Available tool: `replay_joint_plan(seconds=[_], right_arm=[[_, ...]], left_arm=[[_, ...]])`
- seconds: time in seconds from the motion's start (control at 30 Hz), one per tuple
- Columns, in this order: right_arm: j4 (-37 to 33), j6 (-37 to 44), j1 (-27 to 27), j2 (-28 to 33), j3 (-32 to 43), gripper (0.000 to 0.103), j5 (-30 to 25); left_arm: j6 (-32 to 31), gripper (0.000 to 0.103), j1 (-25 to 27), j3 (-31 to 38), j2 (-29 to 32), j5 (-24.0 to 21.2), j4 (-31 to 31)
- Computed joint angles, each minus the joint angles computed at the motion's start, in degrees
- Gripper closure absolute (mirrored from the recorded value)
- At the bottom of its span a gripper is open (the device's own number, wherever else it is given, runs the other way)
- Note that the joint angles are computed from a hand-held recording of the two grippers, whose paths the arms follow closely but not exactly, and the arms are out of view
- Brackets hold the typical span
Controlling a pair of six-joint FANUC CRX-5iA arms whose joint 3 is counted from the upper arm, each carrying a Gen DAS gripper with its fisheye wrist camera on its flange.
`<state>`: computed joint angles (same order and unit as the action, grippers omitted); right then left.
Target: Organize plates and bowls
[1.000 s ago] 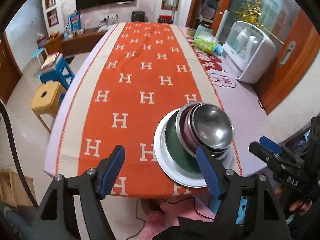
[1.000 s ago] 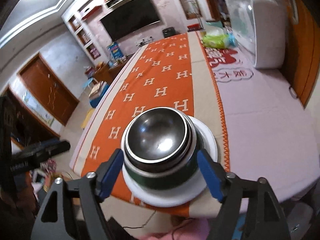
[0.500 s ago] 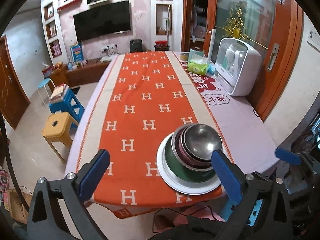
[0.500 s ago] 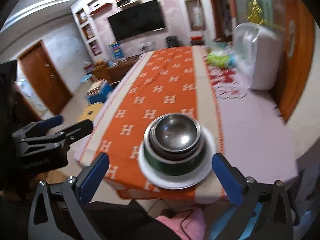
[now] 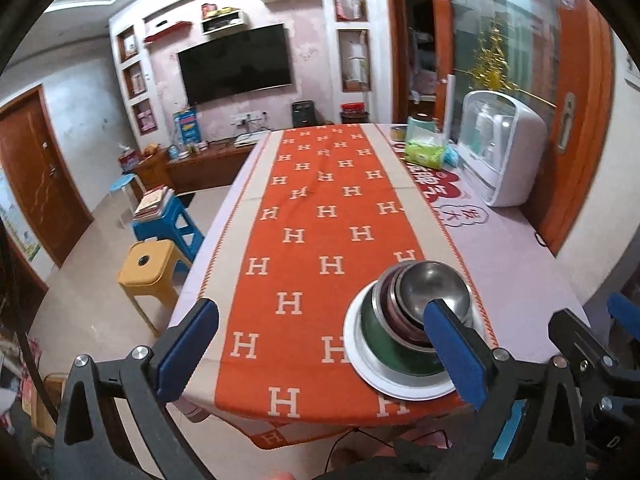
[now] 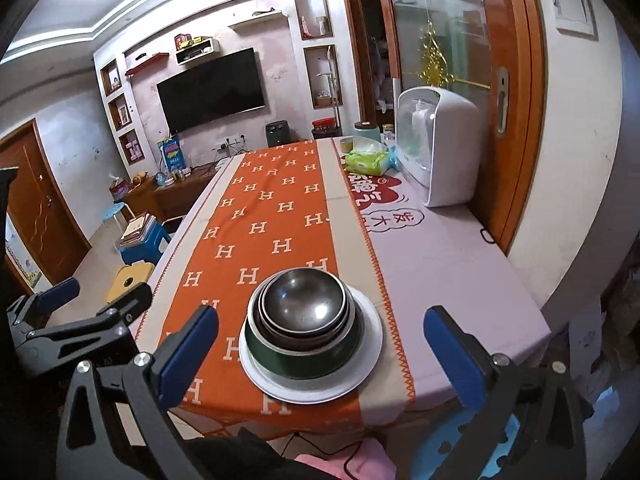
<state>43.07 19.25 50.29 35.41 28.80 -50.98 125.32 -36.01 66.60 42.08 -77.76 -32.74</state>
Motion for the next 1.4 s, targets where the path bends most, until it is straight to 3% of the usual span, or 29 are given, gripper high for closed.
replay_joint_plan(seconds=[0.7, 1.4], right_arm=[[-12.26, 11.92, -0.44, 4.82, 9.93, 0.000, -3.63], [-12.84, 12.17, -0.65, 5.32, 10.57, 0.000, -3.54]], left_arm=[[0.46, 0.001, 1.32, 2.39, 2.34, -4.30, 3.11], [0.01, 0.001, 1.65, 2.69, 2.91, -4.82, 3.61]])
